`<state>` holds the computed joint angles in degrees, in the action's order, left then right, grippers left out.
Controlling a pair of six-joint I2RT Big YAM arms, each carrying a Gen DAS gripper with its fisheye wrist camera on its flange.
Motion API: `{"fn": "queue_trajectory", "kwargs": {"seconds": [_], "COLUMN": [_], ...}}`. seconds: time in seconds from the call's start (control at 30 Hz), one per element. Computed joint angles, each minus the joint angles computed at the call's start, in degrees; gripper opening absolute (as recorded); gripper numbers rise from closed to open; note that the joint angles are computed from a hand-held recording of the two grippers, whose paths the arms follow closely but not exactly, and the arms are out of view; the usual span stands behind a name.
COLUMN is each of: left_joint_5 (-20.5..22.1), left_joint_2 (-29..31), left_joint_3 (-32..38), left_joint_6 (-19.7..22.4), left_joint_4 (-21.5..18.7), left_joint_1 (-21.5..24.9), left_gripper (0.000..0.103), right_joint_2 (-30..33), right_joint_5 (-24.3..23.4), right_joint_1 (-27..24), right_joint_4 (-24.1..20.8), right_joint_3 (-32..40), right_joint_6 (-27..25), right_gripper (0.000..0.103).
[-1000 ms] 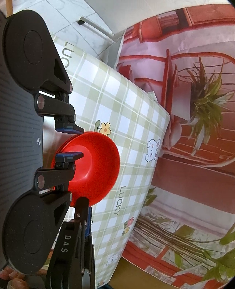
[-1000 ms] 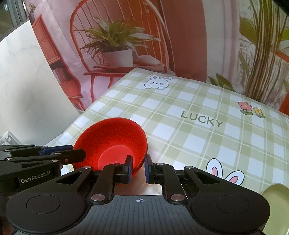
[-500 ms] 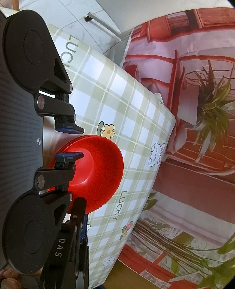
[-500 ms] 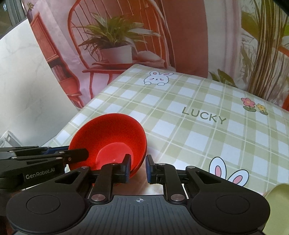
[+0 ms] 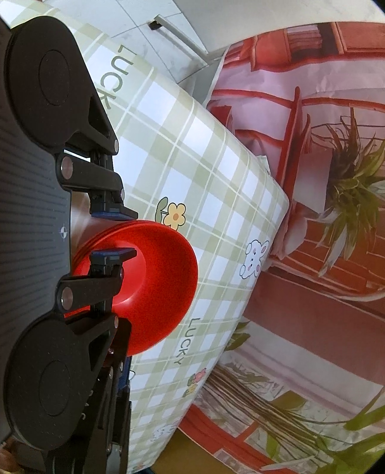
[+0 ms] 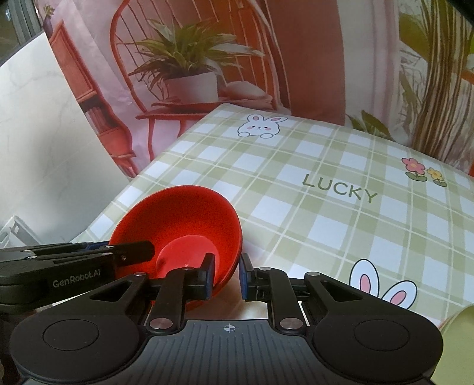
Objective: Organize plates and bowls
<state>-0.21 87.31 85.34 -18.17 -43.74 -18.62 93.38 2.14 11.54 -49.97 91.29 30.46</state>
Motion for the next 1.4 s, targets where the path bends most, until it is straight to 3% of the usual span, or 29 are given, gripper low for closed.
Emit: {"fn": "queue_trajectory", "kwargs": {"seconds": [0.27,0.8,1.4], "left_joint_5": [-0.9,-3.1,-6.0], "left_joint_2": [-0.8,-3.9,-3.6], "left_joint_3": [-0.5,-0.4,2.5], "left_joint_6": [-1.7,-4.9,-4.7], "left_joint_4": [0.1,-4.2,-6.6], "left_joint_1": [-0.7,-3.8,-11.7], "left_gripper": [0.020,0.020,0.020], "right_joint_2": [-1.2,-9.5,-21.6], "right_joint_5": [-0.1,0.6,4.5], "right_joint_1": [-0.2,-0.2,-3.8], "right_joint_4": [0.8,5.2,7.6], "right_joint_3": [-1.2,-8.3,-18.7], "right_joint_6": [2.2,7.0,10.0], "right_gripper": [0.013,0.012,0.011]}}
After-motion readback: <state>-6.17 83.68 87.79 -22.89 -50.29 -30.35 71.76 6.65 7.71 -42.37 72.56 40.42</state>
